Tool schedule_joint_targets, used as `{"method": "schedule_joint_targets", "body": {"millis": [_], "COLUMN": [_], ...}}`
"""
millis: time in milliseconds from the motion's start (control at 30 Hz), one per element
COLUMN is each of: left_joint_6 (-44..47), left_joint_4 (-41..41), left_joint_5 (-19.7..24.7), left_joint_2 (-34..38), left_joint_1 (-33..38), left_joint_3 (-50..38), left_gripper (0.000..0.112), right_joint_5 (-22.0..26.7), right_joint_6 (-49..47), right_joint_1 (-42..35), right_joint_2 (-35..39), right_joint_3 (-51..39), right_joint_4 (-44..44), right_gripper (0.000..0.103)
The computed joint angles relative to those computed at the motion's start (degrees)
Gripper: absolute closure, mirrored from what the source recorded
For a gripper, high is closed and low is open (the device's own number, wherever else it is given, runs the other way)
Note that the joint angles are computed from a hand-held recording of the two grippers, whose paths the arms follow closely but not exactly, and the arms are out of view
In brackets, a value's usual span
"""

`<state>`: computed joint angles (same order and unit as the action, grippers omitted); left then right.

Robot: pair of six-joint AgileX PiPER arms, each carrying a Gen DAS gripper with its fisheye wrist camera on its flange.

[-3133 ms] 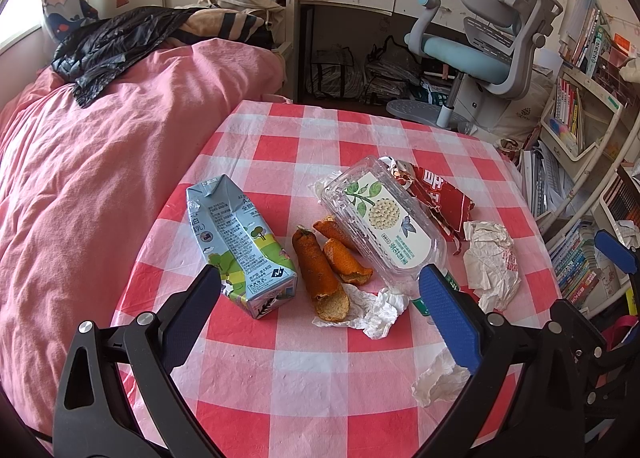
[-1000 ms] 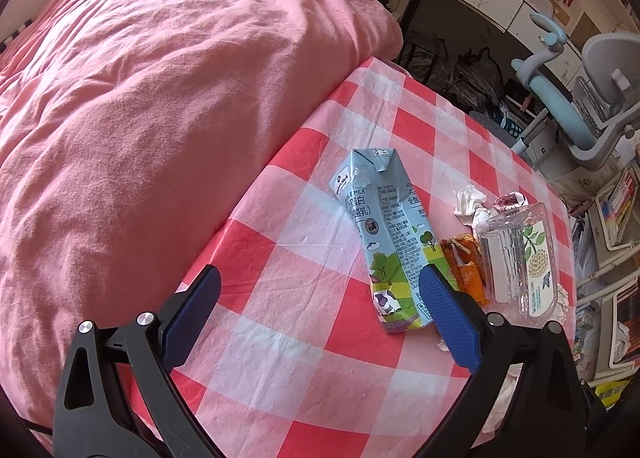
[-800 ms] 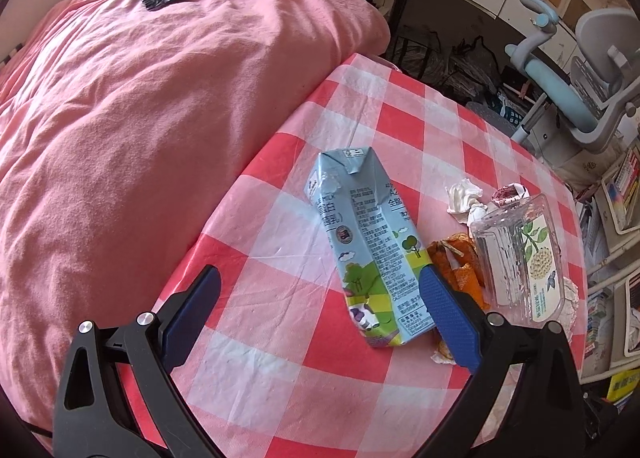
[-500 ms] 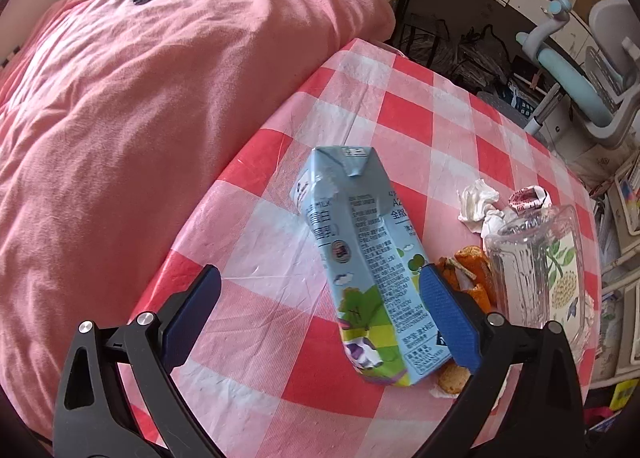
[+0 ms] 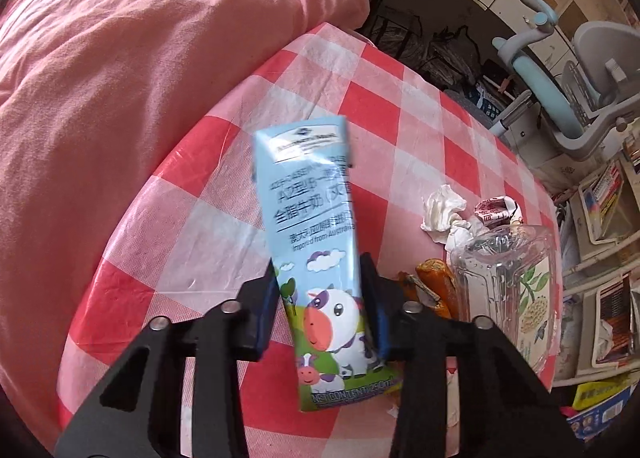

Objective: Collect trash
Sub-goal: 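Lift the milk carton with the left gripper while the right gripper lifts the tissue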

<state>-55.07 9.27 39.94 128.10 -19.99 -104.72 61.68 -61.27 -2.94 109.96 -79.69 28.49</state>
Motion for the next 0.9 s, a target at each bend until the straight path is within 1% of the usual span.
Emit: {"method": "schedule_joint_targets", "body": {"millis": [167, 233, 400, 467, 500, 567, 600, 633, 667, 700, 800, 833, 867, 900], "left_joint_6": [-0.55, -2.19, -12.67, -15.60, -16.72, -18.22, -18.52, -18.67, -18.67, -18.68, -19.67, -20.31, -20.21, -21.09], "left_joint_4": [-0.26, 1.18, 11.72, 15.50, 17.21, 19.68, 20.07, 20.15, 20.02, 19.92, 20.78, 21.39, 21.49, 22.40], "left_joint_5": [-5.34, -7.12, -9.84, -10.89, -11.03, -10.12, -9.83, -9.64, -9.48, -9.33, -8.55, -8.41, -8.06, -7.90], "left_joint_2": [-4.30, -6.69, -13.55, -15.79, -16.60, -17.19, -17.27, -17.33, -17.34, -17.33, -17.20, -17.14, -17.04, -17.07], "left_joint_1": [0.54, 0.29, -2.12, -3.64, -4.52, -6.02, -6.50, -6.84, -7.07, -7.29, -8.66, -9.26, -9.69, -10.41], "left_joint_3": [6.48, 9.49, 17.00, 19.28, 20.05, 20.14, 20.05, 20.00, 19.86, 19.76, 19.69, 19.90, 19.66, 20.05], "left_gripper": [0.083, 0.083, 0.083, 0.083, 0.083, 0.083, 0.083, 0.083, 0.083, 0.083, 0.083, 0.083, 0.083, 0.083], "right_joint_5": [0.10, 1.02, 4.19, 4.57, 4.56, 6.51, 6.44, 5.58, 3.43, 1.86, -0.70, -1.73, -2.17, -2.25], "right_joint_6": [-0.38, -0.21, 0.48, 0.93, 1.13, 1.60, 1.60, 1.77, 1.59, 1.20, 1.01, 1.45, 1.62, 1.57], "right_joint_1": [-0.90, -1.82, -5.91, -7.24, -7.74, -8.52, -8.66, -8.27, -7.68, -7.06, -5.70, -4.87, -4.04, -3.62], "right_joint_2": [-0.10, 0.20, 0.68, 0.88, 0.79, 1.13, 0.92, 0.24, -0.72, -1.35, -1.64, -1.37, -0.95, -0.74], "right_joint_3": [-0.32, -1.20, -3.70, -4.44, -4.49, -5.22, -4.70, -3.63, -1.93, -0.72, 1.45, 1.95, 2.23, 2.44], "right_joint_4": [0.67, 1.64, 5.69, 6.60, 6.67, 6.37, 6.13, 5.89, 5.51, 5.02, 2.65, 1.88, 1.11, 0.44], "right_gripper": [0.090, 0.090, 0.090, 0.090, 0.090, 0.089, 0.079, 0.052, 0.038, 0.028, 0.029, 0.032, 0.036, 0.049]}}
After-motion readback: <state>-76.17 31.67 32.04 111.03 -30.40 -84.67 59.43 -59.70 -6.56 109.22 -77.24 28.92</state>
